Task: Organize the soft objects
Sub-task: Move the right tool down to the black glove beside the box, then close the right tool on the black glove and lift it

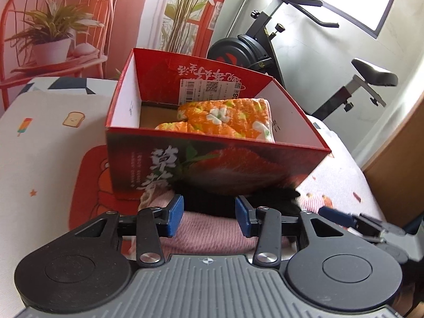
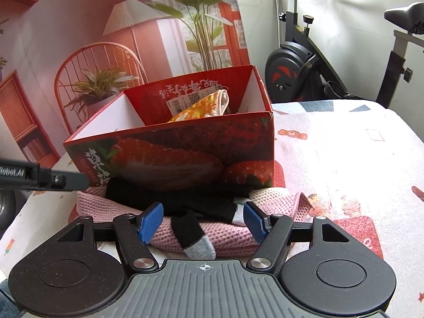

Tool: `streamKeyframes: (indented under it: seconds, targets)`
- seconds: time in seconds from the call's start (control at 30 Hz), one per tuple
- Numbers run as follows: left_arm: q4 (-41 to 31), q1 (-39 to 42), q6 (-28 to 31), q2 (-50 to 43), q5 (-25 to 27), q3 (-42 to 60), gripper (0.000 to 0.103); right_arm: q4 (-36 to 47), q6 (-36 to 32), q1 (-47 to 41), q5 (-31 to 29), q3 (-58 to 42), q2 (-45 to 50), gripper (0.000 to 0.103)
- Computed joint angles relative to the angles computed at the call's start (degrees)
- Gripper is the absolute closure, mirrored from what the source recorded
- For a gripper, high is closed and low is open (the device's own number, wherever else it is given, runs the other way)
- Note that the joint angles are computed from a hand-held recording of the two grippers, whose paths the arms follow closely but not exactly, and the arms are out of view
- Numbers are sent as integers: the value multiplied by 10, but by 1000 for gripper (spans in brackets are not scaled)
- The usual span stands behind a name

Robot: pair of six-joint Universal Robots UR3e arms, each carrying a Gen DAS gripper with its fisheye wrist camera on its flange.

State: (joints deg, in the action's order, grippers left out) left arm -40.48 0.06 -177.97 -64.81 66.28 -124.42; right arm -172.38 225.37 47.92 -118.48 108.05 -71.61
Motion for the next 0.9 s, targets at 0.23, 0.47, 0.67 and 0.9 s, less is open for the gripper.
streamKeyframes:
  seconds: [0.23,0.47,0.67,0.9]
  targets:
    - [70,-48,-35,-107,48,36,58,-41,-9,-48,46,3,21,38]
    - [84,-37,-12,-131,50,28,58,-64,-13,-87,100,28,25,40]
    - [88,-47,-3,-177,57,49,56,-82,-7,-99,114,37,36,40]
    - [103,-52,-10,-211,54,59,55,-104,-14,-110,138,47,45,42]
